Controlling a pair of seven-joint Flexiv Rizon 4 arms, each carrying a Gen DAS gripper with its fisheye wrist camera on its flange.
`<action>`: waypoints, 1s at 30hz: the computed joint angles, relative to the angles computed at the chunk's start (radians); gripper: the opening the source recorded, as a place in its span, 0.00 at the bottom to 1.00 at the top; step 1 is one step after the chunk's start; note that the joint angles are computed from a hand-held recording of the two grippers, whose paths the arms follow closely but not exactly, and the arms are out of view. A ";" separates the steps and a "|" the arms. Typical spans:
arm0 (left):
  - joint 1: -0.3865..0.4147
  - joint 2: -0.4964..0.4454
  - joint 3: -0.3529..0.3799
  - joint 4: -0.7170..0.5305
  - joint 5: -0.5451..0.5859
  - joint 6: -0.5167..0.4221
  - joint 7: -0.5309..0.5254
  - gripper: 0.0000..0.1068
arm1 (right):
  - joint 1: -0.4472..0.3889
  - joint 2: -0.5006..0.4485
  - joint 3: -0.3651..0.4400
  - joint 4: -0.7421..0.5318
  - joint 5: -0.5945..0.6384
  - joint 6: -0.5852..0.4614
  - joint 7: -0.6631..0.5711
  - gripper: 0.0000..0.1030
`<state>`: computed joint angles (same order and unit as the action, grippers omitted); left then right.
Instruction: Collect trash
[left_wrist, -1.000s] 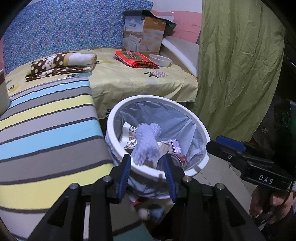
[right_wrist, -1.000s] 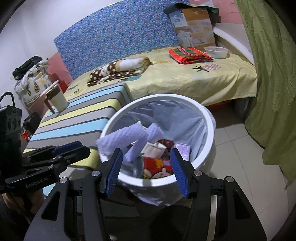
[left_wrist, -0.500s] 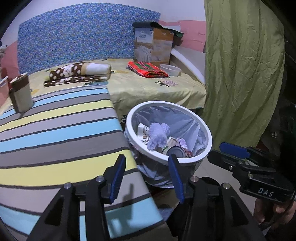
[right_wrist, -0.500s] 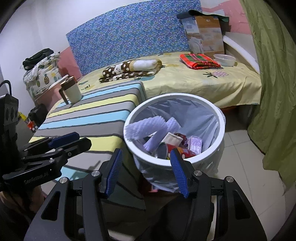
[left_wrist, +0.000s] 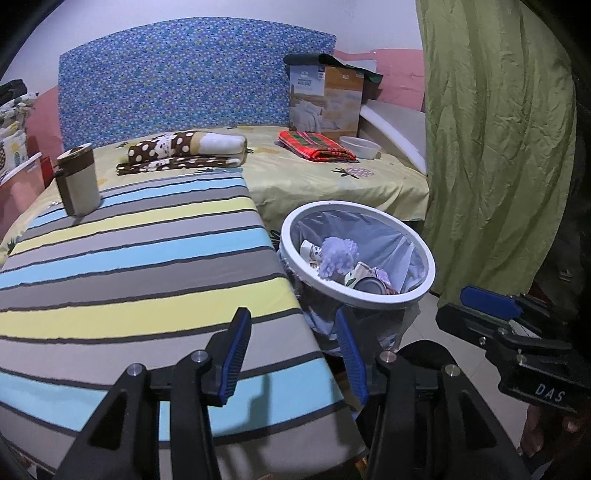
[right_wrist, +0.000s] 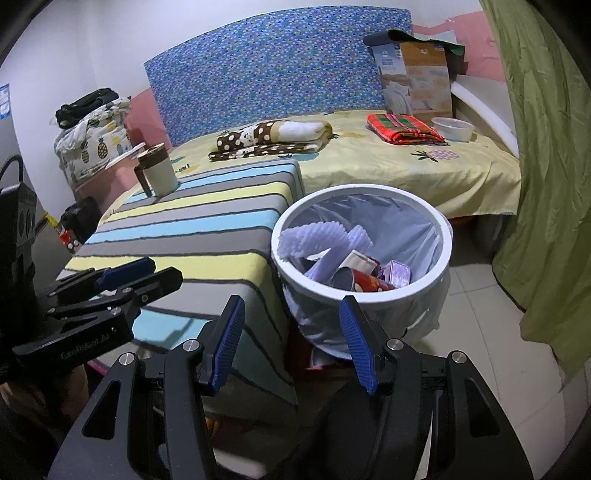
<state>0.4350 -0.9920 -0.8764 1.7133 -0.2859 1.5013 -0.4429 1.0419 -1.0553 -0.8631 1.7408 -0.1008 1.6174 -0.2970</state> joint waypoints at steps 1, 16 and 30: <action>0.006 0.000 -0.003 0.006 0.000 0.004 -0.001 0.46 | 0.005 -0.002 -0.004 0.001 -0.001 -0.002 0.000 0.54; 0.043 -0.004 -0.020 0.046 0.066 0.041 -0.052 0.46 | 0.049 -0.018 -0.041 0.023 0.021 0.001 0.012 0.54; 0.043 -0.008 -0.017 0.047 0.095 0.050 -0.068 0.46 | 0.050 -0.017 -0.040 0.025 0.024 0.002 0.011 0.54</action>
<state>0.4779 -1.0001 -0.8931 1.7600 -0.1914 1.5517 -0.5113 1.0920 -1.0723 -0.9029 1.7657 -0.0765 1.6194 -0.2858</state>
